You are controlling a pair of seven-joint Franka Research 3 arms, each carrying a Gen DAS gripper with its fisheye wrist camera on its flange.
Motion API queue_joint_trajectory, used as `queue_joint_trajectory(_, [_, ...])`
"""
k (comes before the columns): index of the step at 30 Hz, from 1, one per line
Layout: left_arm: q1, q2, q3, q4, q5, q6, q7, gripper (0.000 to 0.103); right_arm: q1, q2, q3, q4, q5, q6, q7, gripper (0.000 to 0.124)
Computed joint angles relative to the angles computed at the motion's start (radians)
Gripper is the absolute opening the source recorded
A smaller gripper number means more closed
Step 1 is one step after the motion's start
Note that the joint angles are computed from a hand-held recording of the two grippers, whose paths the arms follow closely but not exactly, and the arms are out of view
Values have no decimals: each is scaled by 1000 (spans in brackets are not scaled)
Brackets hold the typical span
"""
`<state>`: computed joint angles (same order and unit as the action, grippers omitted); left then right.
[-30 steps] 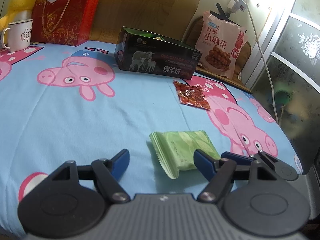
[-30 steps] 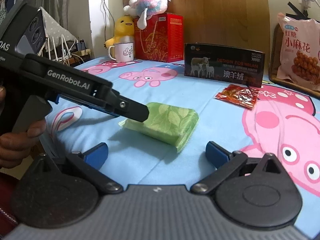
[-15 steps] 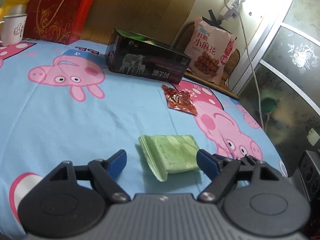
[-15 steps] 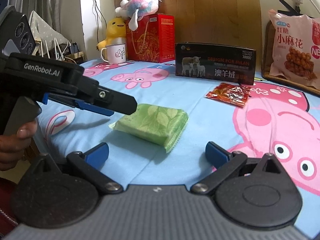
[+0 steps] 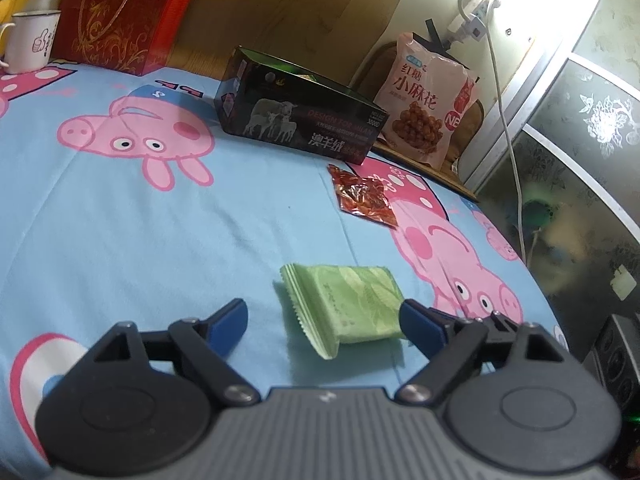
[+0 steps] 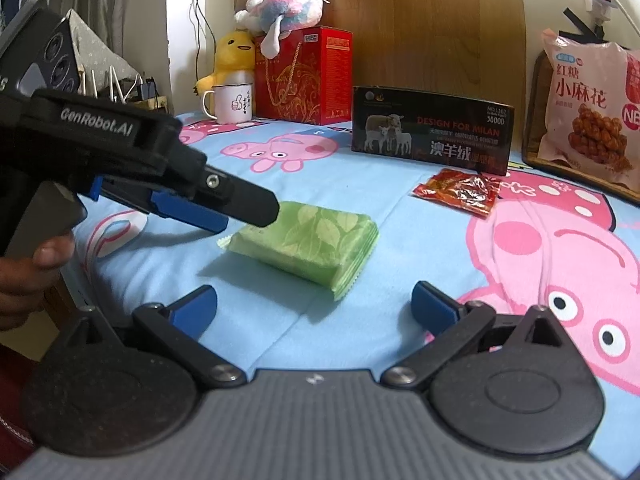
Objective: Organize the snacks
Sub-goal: 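Position the right gripper around the light green pack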
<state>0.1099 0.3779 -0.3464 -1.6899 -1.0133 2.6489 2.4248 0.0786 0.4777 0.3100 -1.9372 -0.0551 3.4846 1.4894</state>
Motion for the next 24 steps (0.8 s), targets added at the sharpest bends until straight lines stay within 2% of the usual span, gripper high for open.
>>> queue_joint_trajectory(5, [-1, 0, -2, -1, -1, -7, 11, 99, -7, 1, 6, -1, -9, 4, 4, 103])
queue_joint_trajectory(12, [2, -3, -6, -6, -21, -9, 20, 103, -30, 10, 24, 2, -39, 14, 22, 103])
queue_joint_trajectory(20, [-7, -12, 11, -10, 22, -27, 5, 102, -22, 8, 14, -2, -54, 22, 32, 103])
queue_joint_trajectory(22, [-9, -19, 11, -20, 15, 2, 9, 100, -11, 5, 1, -3, -48, 23, 27, 102])
queue_joint_trajectory(24, [-4, -25, 4, -27, -6, 23, 29, 97, -4, 0, -9, -5, -40, 25, 24, 95])
